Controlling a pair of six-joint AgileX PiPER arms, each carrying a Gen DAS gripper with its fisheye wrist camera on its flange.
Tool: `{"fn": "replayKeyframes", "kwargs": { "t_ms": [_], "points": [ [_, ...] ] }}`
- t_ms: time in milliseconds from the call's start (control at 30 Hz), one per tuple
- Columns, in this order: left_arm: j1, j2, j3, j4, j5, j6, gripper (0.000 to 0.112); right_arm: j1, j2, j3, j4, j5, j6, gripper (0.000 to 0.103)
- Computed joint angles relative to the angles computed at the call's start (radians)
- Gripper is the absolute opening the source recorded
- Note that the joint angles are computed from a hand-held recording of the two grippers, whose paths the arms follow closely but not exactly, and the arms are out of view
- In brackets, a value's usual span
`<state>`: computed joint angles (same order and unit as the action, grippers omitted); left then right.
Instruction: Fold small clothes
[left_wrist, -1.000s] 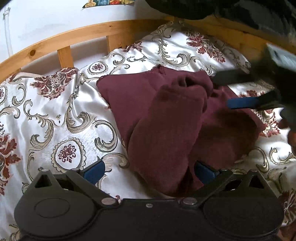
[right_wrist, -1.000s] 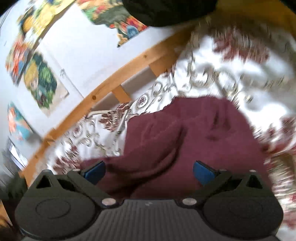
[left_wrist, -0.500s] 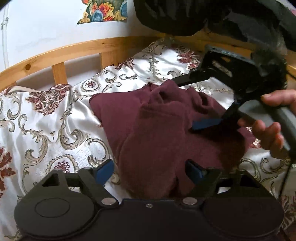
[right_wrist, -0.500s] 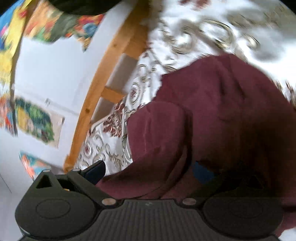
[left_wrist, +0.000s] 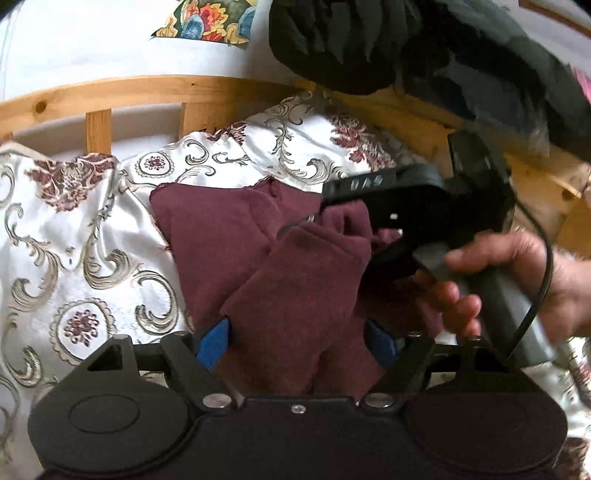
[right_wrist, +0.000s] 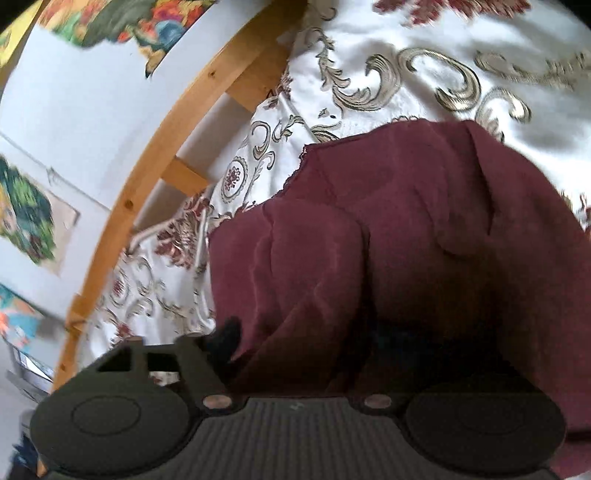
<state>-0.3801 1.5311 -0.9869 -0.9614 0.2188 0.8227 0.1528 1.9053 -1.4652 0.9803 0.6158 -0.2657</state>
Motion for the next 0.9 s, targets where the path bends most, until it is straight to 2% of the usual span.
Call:
{"fn": "replayKeyframes", "kwargs": {
  "t_ms": [33,133,233,333,500,567,733,900],
  "points": [
    [0.005,0.001,0.002,-0.060,0.006,0.058,0.079,0.003,-0.006,-0.002,-0.022,-0.004,0.007,0.041],
    [0.009,0.002,0.013,-0.226,0.021,0.231,0.080,0.009,-0.022,-0.007,-0.081,-0.015,-0.006,0.025],
    [0.014,0.011,0.009,-0.328,0.061,0.316,0.080,0.017,-0.063,0.020,-0.128,-0.054,-0.067,0.023],
    [0.012,0.034,-0.024,-0.357,0.098,0.279,0.080,0.024,-0.106,0.050,-0.192,-0.098,-0.114,0.022],
    [0.025,0.075,-0.057,-0.531,0.181,0.389,0.080,0.043,-0.181,0.119,-0.368,-0.207,-0.113,0.019],
    [0.024,0.090,-0.058,-0.587,0.209,0.433,0.080,0.038,-0.216,0.159,-0.385,-0.240,-0.147,0.019],
    [0.020,0.135,-0.117,-0.572,0.273,0.292,0.080,0.018,-0.256,0.209,-0.401,-0.270,-0.147,0.019],
    [-0.015,0.143,-0.120,-0.582,0.254,0.298,0.080,0.006,-0.280,0.248,-0.434,-0.293,-0.117,0.019]
  ]
}}
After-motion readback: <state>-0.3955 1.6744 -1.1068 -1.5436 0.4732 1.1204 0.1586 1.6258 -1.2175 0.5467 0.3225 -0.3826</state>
